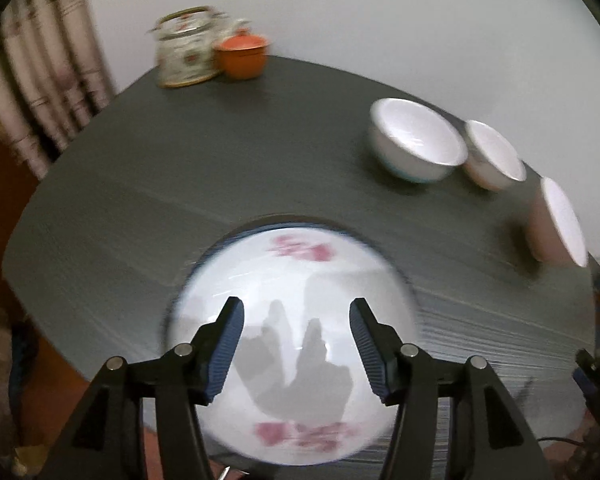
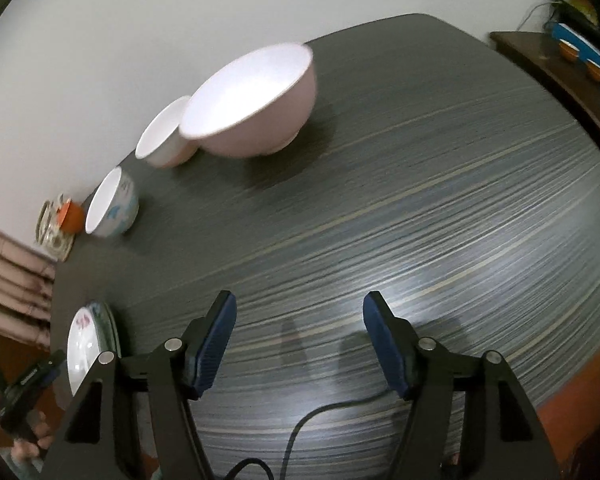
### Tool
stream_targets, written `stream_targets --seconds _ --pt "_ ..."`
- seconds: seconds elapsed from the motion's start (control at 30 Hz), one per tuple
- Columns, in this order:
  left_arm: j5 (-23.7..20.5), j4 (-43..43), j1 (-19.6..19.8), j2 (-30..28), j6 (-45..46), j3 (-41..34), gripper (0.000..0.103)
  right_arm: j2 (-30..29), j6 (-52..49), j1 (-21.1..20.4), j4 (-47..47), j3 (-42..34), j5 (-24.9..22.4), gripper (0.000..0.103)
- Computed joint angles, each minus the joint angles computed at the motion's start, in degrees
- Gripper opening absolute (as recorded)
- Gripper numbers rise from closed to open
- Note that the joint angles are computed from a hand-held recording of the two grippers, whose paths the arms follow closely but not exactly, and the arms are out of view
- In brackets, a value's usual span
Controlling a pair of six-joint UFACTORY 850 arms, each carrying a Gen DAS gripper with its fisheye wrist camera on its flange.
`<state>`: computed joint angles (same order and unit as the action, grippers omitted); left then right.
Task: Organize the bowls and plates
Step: 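Move both grippers to the rim of the large pink bowl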
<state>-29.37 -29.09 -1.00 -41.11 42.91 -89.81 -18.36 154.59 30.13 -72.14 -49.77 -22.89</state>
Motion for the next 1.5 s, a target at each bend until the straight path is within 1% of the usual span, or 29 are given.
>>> stream_targets --seconds 0.17,0.23,0.37,0.43,0.6,0.67,0.73,0.83,0.93,1.1,1.3,1.4,1.43,1.5 --pt "-3.2 -6.5 -3.6 0.7 8.9 0.4 0.057 2.1 -1.8 -1.3 0.4 1.2 -1.1 0.064" --pt "-4.3 -6.8 -5.5 0.8 10.4 0.2 0.057 2.9 -2.6 -2.2 0.1 1.7 -1.4 0.065" --pt "-5.9 -6.7 -9.2 0.1 10.2 -1.7 0.057 3.1 -3.9 -4.6 -2.0 1.1 -3.1 0.065" --pt "-7.4 -6.9 -10.8 -0.8 9.0 -3.6 0.057 3.6 -2.8 -6.0 -4.7 1.3 -3.1 0.065" --pt "-12.0 -7.7 -14.1 -4.1 4.7 -9.8 0.057 3.1 -5.5 -10.3 -7.4 -0.1 -1.1 0.065" --pt "-14.2 -7.8 -15.3 -6.5 2.6 -13.5 0.057 2.4 -9.4 -12.1 -5.4 -1.3 0.3 0.065" --pt "-15.8 -6.8 -16.6 -8.9 -0.2 -17.2 0.057 1.6 -11.3 -14.1 -5.2 -2.3 1.8 0.065" --pt "-17.4 -5.8 -18.2 -12.0 -4.5 -21.5 0.057 0.6 -17.4 -16.1 -1.0 -3.6 3.0 0.065" --pt "-20.6 -3.8 -19.4 -16.8 -9.7 -28.3 0.057 -1.0 -23.7 -18.4 3.6 -5.2 5.1 0.065" --pt "-22.8 0.3 -21.2 -22.5 -15.7 -36.3 0.057 -3.4 -26.1 -20.8 5.2 -6.8 8.5 0.065" --pt "-24.3 3.1 -22.4 -26.1 -18.6 -41.2 0.057 -6.4 -34.4 -22.1 12.4 -9.2 10.2 0.065" --pt "-23.8 3.9 -22.8 -26.4 -19.3 -41.3 0.057 -7.5 -37.1 -22.6 15.2 -9.8 10.8 0.064" --pt "-23.7 4.0 -23.2 -26.7 -19.7 -41.4 0.057 -7.8 -37.8 -22.7 16.1 -10.0 10.9 0.063" --pt "-24.7 4.1 -23.4 -27.6 -20.3 -42.4 0.055 -8.3 -39.4 -22.9 17.9 -10.2 11.5 0.053"
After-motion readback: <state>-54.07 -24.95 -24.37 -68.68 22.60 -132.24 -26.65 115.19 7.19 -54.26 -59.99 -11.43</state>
